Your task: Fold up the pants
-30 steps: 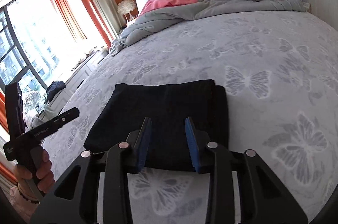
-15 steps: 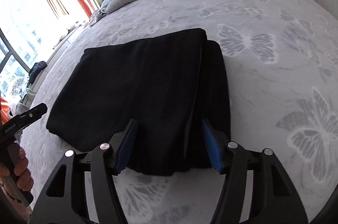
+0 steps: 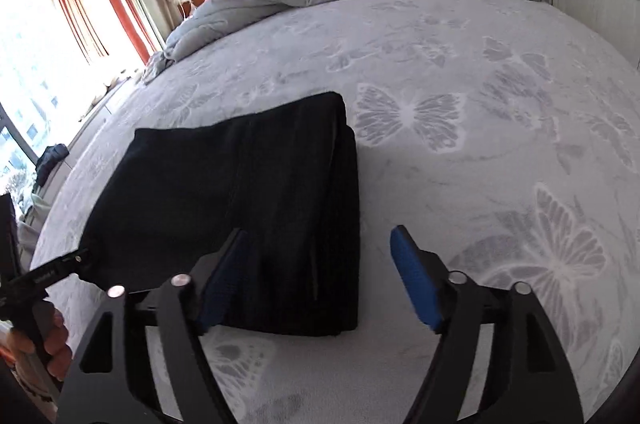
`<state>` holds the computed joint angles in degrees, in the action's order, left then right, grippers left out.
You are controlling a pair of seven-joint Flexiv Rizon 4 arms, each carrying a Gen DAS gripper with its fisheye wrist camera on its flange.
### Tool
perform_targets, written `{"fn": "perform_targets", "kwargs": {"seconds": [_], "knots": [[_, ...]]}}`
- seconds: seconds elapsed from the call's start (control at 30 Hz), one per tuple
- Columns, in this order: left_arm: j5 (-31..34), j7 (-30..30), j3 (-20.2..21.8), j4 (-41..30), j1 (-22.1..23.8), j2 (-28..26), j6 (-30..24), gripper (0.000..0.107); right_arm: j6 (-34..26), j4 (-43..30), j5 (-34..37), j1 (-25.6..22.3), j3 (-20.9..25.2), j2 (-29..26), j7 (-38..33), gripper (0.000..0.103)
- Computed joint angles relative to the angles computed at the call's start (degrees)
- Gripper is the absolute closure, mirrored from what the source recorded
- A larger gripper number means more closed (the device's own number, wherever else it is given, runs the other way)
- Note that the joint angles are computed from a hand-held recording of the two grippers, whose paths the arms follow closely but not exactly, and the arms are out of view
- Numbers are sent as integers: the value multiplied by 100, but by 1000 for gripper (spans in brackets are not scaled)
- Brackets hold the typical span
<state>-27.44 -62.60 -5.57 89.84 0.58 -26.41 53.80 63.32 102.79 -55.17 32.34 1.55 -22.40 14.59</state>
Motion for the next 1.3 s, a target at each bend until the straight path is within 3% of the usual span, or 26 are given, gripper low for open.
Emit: {"fn": "perform_targets", "kwargs": {"seconds": [0.03,0.07,0.1,0.13,0.17,0.2,0.27,0.33,0.4,0.43,0.47,0.5,0.53,0.57,0.6,0.67,0.77,0.8,0.9,0.93,1.1,1.17,1.2,1.23,1.3], "knots": [[-130,5,-59,-31,60,-49,-114,17,208,-83,320,-153,148,-155,-174,27],[-281,8,-123,-71,122,-102,-253,17,722,-66,505,-256,161,-313,-180,34],[-499,46,-220,-106,202,-163,-408,17,1271,17,402,-236,-12,-393,160,54],[-728,146,-318,-97,265,-204,-431,21,1480,80,305,-57,-295,-334,303,67],[-974,323,-350,-72,271,-206,-432,51,1508,110,347,140,-508,-227,234,69],[-1193,488,-540,-142,436,-230,-807,70,1614,154,193,298,-716,-106,301,71],[-1317,327,-433,-125,382,-77,-895,79,1639,190,6,323,-667,100,211,71],[-1446,563,-387,-25,403,174,-1051,79,1362,230,-95,112,-254,214,-18,70],[-1291,588,-204,47,348,337,-1221,77,751,164,580,-98,279,79,-705,60],[-1081,455,-85,33,283,314,-1288,70,463,185,788,-96,366,14,-814,51],[-748,314,35,-40,200,228,-1371,63,548,309,624,-40,266,110,-550,46],[-437,228,109,-33,118,170,-1299,60,613,475,177,169,-20,286,61,51],[-500,301,111,159,88,236,-1001,53,304,488,-95,400,-174,467,301,64],[-532,399,105,371,58,370,-655,51,-24,402,-264,510,-155,567,217,71],[-410,484,134,510,-10,519,-371,51,-407,262,-414,655,-150,633,70,85],[-415,856,67,822,-75,820,250,53,-728,-36,-601,656,31,539,-142,92],[-543,1221,-22,1143,-197,1087,898,49,-1193,-562,734,488,369,-31,-1430,94],[-411,1238,1,1157,-263,1086,966,49,-1125,-522,820,541,275,-61,-1369,101],[193,829,205,1149,-447,1033,1035,49,-1463,-587,848,740,302,234,-1195,99],[271,775,229,1220,-446,1086,1024,49,-1701,-573,515,900,243,397,-938,96],[147,956,217,1864,-437,1704,1408,49,-2848,-613,-282,1335,558,815,-348,90],[21,1078,257,2162,-465,2026,1494,42,-3344,-571,-377,1494,739,912,-117,69],[-102,1167,283,2321,-483,2193,1515,39,-3583,-511,-449,1579,822,954,83,49],[-316,1334,309,2505,-510,2372,1545,35,-3824,-439,-562,1606,964,976,325,40],[-642,1606,409,2878,-616,2697,1723,28,-4290,-408,-448,1789,1068,951,436,36]]}}
